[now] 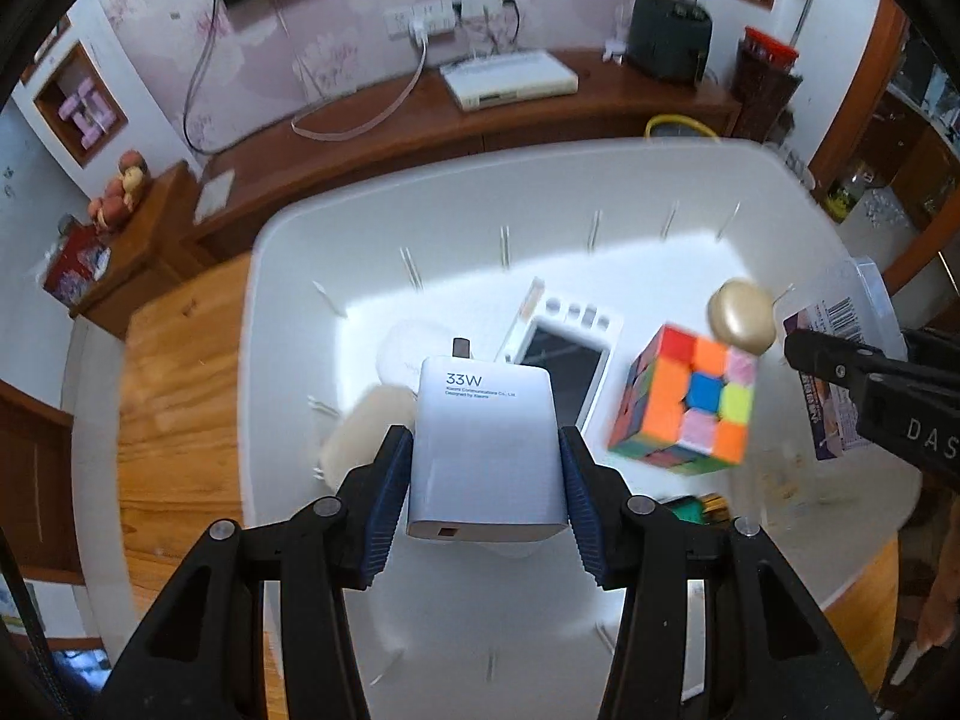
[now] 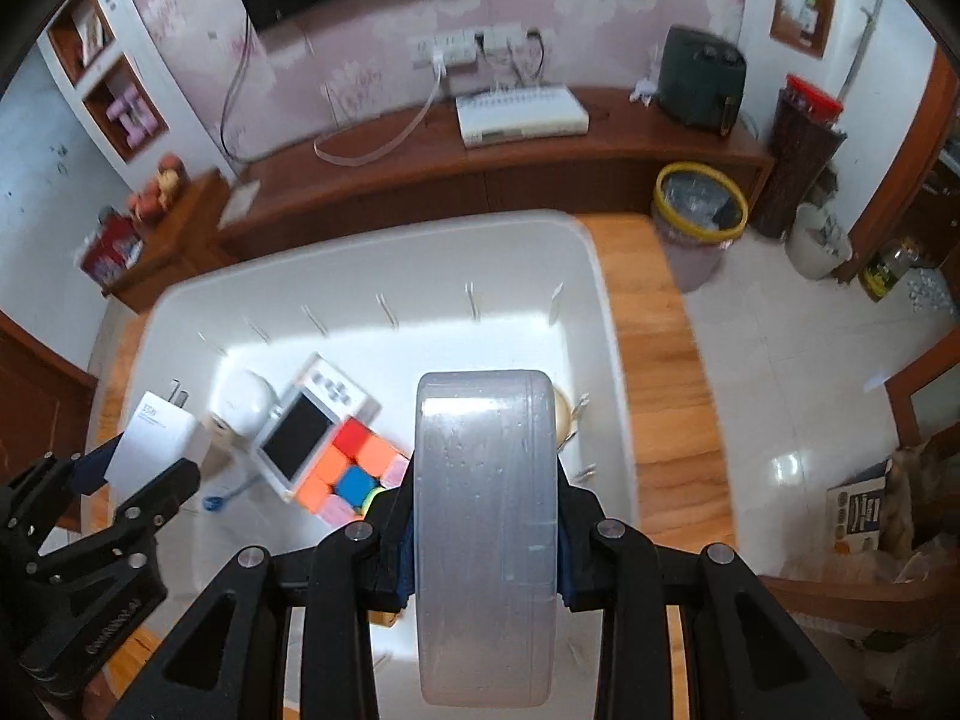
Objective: Organize rigid objects
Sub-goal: 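Carry the charger with the left tool while the right tool carries the clear box into the bin, then open the left tool over the bin while the right tool releases the clear box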
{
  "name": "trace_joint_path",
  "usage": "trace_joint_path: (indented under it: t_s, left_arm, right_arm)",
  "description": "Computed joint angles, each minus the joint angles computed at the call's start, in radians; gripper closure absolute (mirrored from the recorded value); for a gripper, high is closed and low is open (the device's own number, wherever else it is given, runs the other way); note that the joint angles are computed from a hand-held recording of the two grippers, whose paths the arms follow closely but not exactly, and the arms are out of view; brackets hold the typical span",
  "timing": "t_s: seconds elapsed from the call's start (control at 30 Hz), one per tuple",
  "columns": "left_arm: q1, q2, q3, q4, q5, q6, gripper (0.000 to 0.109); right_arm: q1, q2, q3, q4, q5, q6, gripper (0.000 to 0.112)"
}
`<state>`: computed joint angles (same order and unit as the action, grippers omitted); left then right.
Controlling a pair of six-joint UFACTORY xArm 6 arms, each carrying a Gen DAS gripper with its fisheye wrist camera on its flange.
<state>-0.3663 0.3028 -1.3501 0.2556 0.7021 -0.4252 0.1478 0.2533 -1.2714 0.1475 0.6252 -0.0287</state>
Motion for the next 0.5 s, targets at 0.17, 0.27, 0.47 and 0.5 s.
trace_joint_path:
  t_s: [0.17,0.27,0.47,0.5]
  left_arm:
    - [-0.009,0.034,-0.03,-0.013,0.041,0.016,0.055]
    - [-0.023,0.029,-0.036,0.049,0.046,-0.007,0.037]
    - [-0.052,-0.03,-0.001,0.146,0.031,-0.06,0.015]
    - [-0.057,-0.04,0.005,0.155,0.034,-0.063,0.015]
  right_arm:
    - [0.009,0.038,-0.014,-0.07,0.031,0.027,0.072]
    - [0.007,0.004,0.026,0.008,-0.009,-0.035,0.054]
    - [0.003,-0.061,0.089,0.101,-0.066,-0.097,0.054]
    - [0.003,-0.078,0.103,0.106,-0.075,-0.103,0.054]
